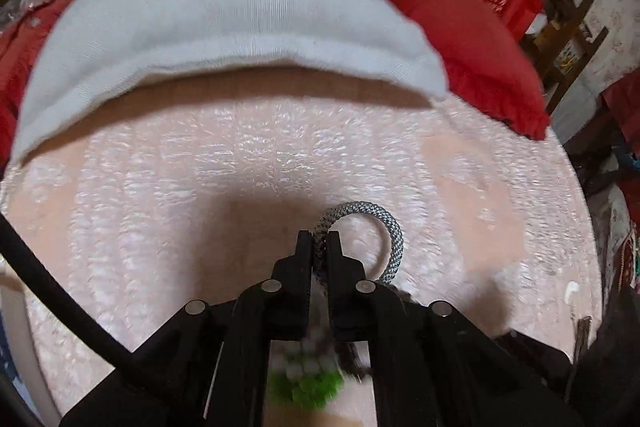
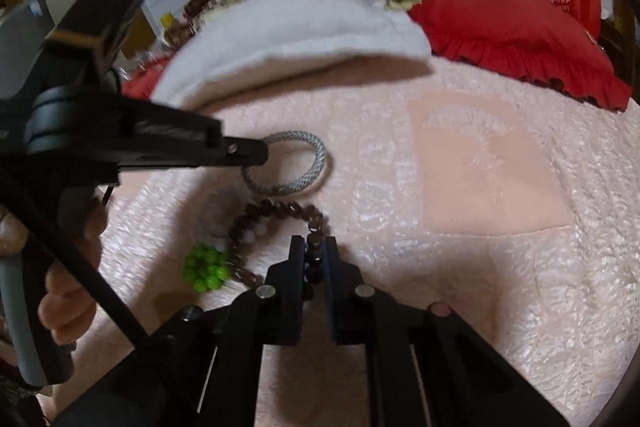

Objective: Organize jewelry
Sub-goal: 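Grasp the grey braided hair tie with the left gripper while the right grasps the brown wooden bead bracelet, then carry the hair tie and brown bracelet into the white tray and open both grippers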

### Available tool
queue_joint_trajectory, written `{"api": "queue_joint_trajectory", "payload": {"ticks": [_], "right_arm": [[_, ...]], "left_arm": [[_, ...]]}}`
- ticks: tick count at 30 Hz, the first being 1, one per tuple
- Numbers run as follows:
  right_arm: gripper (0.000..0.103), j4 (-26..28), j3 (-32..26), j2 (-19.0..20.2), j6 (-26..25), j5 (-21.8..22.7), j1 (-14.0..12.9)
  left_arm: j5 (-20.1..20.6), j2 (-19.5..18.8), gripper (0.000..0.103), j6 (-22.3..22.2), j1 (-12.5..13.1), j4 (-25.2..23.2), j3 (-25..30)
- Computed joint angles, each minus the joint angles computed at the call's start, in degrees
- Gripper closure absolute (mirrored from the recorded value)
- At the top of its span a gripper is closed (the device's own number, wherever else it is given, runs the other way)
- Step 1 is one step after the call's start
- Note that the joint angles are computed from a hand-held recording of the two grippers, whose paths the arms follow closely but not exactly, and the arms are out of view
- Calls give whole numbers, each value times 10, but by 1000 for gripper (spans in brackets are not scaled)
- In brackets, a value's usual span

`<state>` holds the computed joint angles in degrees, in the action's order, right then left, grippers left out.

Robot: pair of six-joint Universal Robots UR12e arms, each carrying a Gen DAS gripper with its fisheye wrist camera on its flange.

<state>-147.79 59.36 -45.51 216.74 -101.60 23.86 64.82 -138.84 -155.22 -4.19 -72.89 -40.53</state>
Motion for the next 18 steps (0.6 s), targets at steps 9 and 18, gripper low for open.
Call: {"api": "queue_joint_trajectory", "payload": {"ticks": [9, 18], "right_arm": [[94, -24, 10, -20, 23, -10, 13], [94, 24, -69, -10, -21, -18, 42]], "left_arm": [[-64, 103, 92, 45, 52, 78, -122], [-55, 149, 92, 18, 118, 168, -199]]}}
